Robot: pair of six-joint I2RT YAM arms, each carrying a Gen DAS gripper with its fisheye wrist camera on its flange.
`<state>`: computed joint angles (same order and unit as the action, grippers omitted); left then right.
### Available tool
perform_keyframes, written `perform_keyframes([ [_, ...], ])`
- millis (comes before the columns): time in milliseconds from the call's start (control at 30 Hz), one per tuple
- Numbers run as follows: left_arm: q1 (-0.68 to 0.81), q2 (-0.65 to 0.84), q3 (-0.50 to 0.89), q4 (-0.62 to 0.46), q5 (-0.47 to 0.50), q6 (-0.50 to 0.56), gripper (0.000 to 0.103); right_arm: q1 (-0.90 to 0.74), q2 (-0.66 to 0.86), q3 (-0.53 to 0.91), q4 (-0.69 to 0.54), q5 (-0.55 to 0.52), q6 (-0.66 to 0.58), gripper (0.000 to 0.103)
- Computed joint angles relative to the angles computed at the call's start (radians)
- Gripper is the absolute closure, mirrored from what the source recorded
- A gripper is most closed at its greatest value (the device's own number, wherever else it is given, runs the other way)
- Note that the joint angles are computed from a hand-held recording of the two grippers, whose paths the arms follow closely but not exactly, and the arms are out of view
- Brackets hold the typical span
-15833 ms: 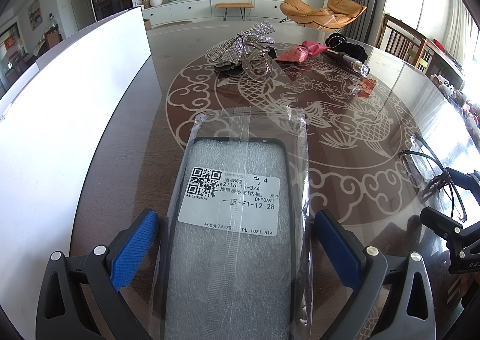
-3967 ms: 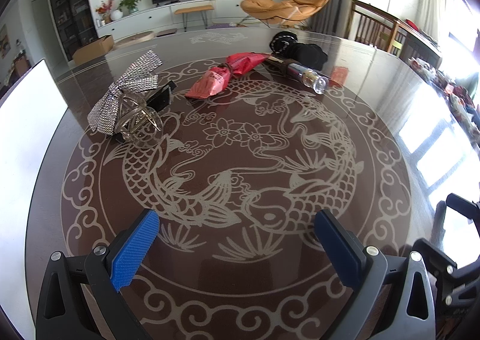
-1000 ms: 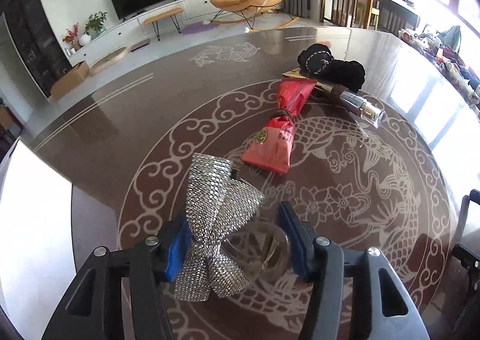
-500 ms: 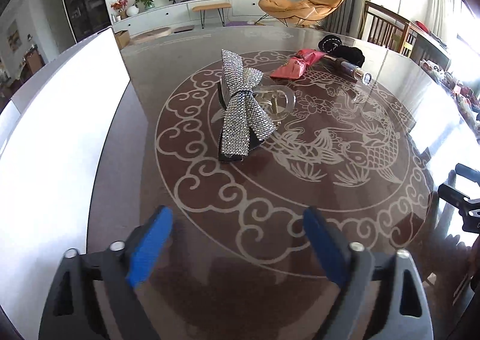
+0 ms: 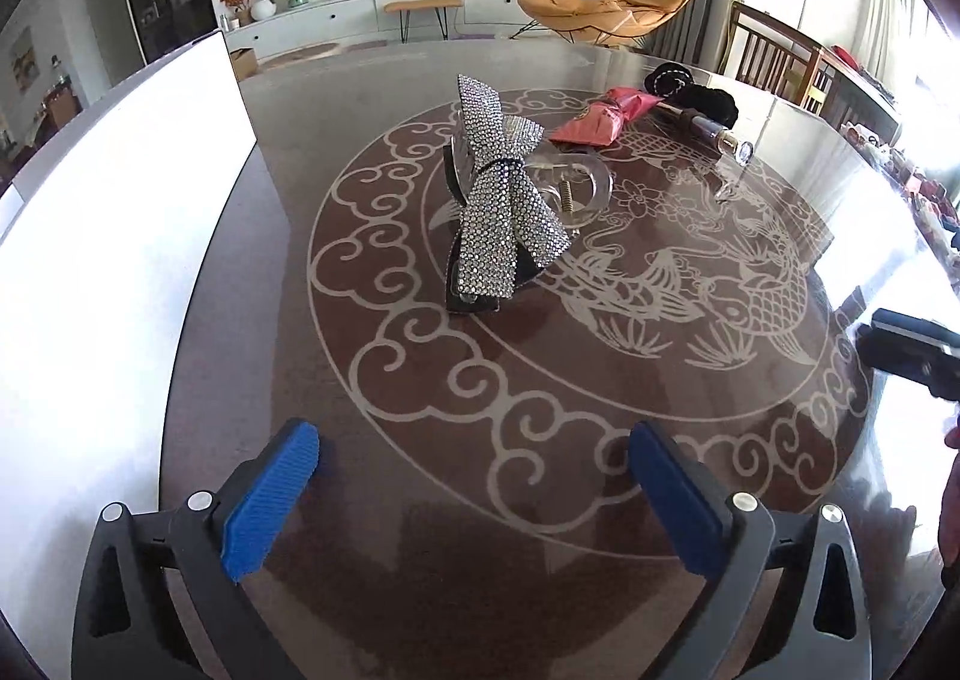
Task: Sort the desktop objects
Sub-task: 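Lower the right tool onto the red pouch and grasp it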
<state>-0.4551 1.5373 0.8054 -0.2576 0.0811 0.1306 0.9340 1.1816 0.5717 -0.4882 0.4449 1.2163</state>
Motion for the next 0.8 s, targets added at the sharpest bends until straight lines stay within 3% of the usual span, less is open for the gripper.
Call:
perform_keyframes([
  [67, 0.002, 0.000, 0.001, -0.001, 0.002, 0.002, 0.000, -0.159, 0.110, 0.067, 0.132, -0.136, -0.136, 0.007],
  [167, 0.001, 0.002, 0.002, 0.000, 0.001, 0.001, 0.000, -0.336, 0.283, 0.198, 0.229, -0.268, -0.224, 0.006],
  [333, 0.004, 0.001, 0.000, 0.001, 0.003, 0.003, 0.000, -0.508, 0.440, 0.333, 0.304, -0.349, -0.137, 0.004],
  [400, 0.005, 0.001, 0.002, 0.000, 0.004, 0.003, 0.000, -0.539, 0.490, 0.389, 0.295, -0.369, -0.137, 0.003],
  [500, 0.005, 0.001, 0.002, 0.001, 0.004, 0.003, 0.000, -0.537, 0.610, 0.581, 0.115, -0.346, -0.260, 0.004],
  [533, 0.005, 0.001, 0.002, 0.001, 0.004, 0.003, 0.000, -0.523, 0.659, 0.658, 0.037, -0.316, -0.307, 0.010],
  [600, 0.006, 0.001, 0.002, 0.000, 0.004, 0.004, 0.000, -0.490, 0.724, 0.762, -0.071, -0.240, -0.383, 0.034],
  [633, 0.006, 0.002, 0.002, 0.001, 0.004, 0.003, 0.000, -0.479, 0.727, 0.766, -0.062, -0.223, -0.409, 0.058],
  [667, 0.006, 0.002, 0.002, 0.001, 0.004, 0.003, 0.000, -0.474, 0.711, 0.734, -0.016, -0.235, -0.420, 0.075],
  [800, 0.006, 0.002, 0.002, 0.001, 0.005, 0.003, 0.000, -0.440, 0.629, 0.592, 0.092, -0.208, -0.420, 0.075],
])
